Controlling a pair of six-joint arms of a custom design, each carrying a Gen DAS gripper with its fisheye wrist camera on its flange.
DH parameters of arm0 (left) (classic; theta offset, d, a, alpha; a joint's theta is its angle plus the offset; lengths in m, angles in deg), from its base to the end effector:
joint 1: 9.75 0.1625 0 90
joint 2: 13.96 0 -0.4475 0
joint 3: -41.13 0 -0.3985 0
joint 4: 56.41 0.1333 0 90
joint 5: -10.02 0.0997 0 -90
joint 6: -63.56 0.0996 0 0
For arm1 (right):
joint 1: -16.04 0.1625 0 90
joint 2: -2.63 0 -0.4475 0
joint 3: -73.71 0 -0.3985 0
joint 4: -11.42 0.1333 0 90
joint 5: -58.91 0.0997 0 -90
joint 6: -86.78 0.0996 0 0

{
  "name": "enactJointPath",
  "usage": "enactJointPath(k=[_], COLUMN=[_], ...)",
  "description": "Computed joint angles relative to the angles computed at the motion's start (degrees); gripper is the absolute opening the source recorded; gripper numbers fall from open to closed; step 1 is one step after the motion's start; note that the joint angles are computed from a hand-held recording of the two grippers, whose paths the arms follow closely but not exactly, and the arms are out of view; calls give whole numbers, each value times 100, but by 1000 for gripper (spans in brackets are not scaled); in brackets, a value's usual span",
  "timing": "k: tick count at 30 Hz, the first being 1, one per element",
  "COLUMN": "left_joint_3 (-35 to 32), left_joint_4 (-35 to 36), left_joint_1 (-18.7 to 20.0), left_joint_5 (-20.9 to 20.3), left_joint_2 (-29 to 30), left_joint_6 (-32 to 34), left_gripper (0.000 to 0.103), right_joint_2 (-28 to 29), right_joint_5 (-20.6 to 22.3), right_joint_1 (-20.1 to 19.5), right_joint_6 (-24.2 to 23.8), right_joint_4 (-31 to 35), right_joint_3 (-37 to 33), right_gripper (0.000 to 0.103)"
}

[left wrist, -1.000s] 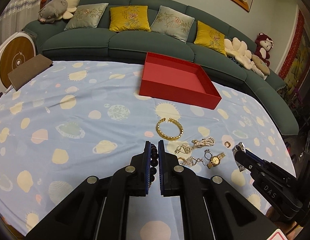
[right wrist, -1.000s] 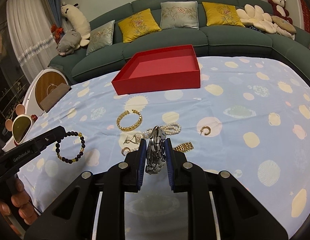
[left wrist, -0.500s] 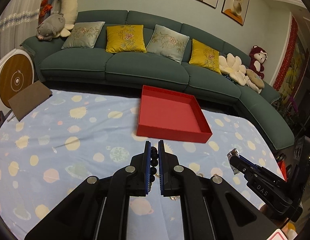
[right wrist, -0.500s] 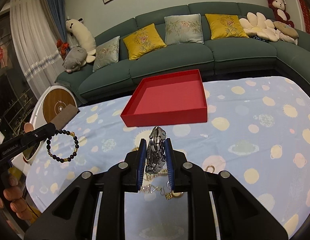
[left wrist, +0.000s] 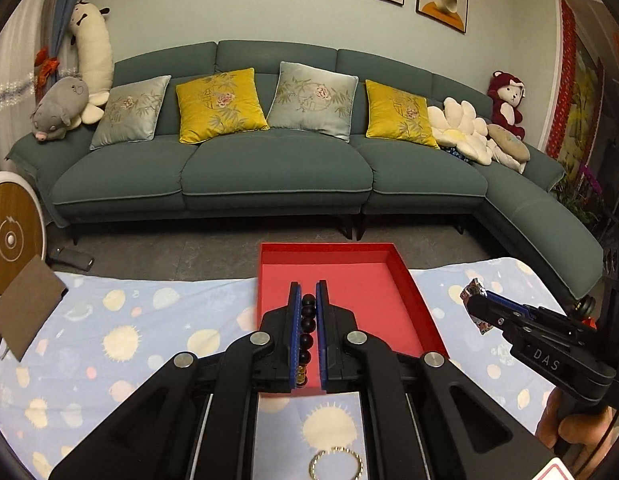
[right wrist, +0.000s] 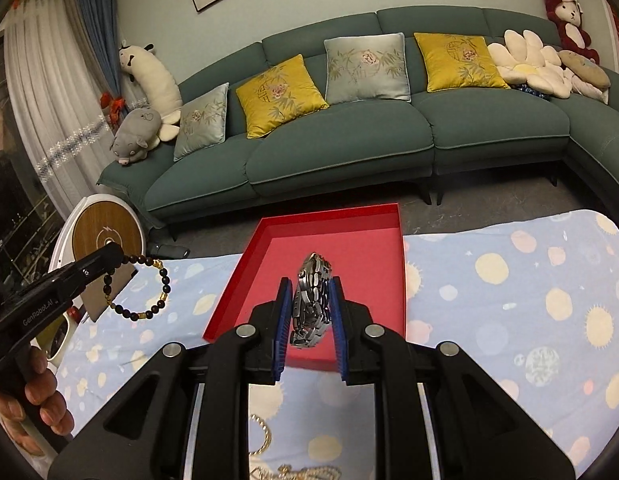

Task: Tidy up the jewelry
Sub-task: 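Carry both items into the red box and open both grippers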

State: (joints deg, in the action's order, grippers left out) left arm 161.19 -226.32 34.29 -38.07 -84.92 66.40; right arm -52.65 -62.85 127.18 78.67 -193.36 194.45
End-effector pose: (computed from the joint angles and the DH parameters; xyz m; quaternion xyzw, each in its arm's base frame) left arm -0.2424 -0.5124 0.2717 0.2854 0.8591 -0.3574 0.2295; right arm 0.2736 -0.4834 0.1882 0.1102 -0.8746 0.4269 0.2015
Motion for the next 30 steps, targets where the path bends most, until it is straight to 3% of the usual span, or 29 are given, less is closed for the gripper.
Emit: enactJointPath(k=[4, 10, 16, 21, 22, 25, 30], left_joint_3=[-596, -1443, -1983, -2276, -2299, -2361, -2111], left_joint_4=[-240, 11, 5, 150, 136, 228, 16], left_joint_1=[316, 783, 1040, 1186, 1203, 1261, 1233], left_joint_5=[76, -26, -22, -86, -63, -117, -106], left_joint_2=[785, 1595, 2153, 2391, 2423, 2444, 2238], left_joint_6=[339, 375, 552, 333, 228, -66, -63], left_gripper=[5, 5, 5, 5, 6, 12, 26], right_joint_2=[235, 611, 933, 1105, 1139, 1187, 962], right_joint_5=[128, 386, 414, 351, 325, 238, 466], right_joint_1=[-280, -708, -974, -1028, -1029, -1004, -1023], right_joint_6=[-112, -16, 17, -103, -139, -195, -254], right_joint_4=[346, 970, 1287, 1405, 1377, 1046, 600], right_joint_3=[-551, -1254, -1726, -1948, -1991, -1966, -1613], right_gripper=[18, 18, 18, 19, 21, 49, 51])
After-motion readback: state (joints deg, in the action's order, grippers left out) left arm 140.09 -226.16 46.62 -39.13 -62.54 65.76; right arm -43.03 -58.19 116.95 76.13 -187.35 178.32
